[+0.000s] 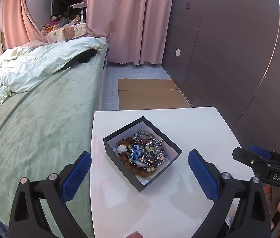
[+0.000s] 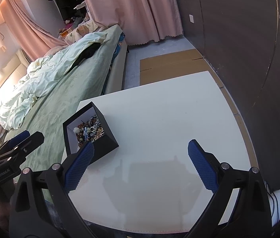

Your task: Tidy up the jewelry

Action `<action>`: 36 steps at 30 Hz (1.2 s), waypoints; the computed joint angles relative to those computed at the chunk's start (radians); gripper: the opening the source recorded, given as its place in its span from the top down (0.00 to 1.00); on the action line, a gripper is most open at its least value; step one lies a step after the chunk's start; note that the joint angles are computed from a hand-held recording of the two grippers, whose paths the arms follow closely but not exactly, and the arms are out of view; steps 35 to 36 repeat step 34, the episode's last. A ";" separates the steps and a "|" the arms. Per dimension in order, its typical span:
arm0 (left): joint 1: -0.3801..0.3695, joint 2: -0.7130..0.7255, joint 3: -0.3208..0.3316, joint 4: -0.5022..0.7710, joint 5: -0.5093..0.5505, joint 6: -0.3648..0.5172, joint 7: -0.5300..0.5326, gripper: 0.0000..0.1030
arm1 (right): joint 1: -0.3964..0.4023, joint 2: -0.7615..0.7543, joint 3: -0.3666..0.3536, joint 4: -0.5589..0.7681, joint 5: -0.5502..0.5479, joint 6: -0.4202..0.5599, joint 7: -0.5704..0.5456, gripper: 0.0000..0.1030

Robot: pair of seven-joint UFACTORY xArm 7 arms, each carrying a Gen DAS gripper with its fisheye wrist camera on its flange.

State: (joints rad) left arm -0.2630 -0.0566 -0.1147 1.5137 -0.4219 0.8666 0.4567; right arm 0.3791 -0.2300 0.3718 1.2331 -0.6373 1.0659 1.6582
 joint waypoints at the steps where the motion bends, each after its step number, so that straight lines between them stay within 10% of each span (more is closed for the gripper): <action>1: 0.000 0.002 0.000 0.003 0.000 0.001 -0.001 0.08 | 0.000 0.000 0.000 -0.001 0.001 -0.001 -0.001 0.07; 36: 0.004 0.008 -0.001 0.015 0.003 0.018 -0.007 0.08 | 0.002 0.003 -0.003 -0.002 0.007 0.002 -0.006 0.07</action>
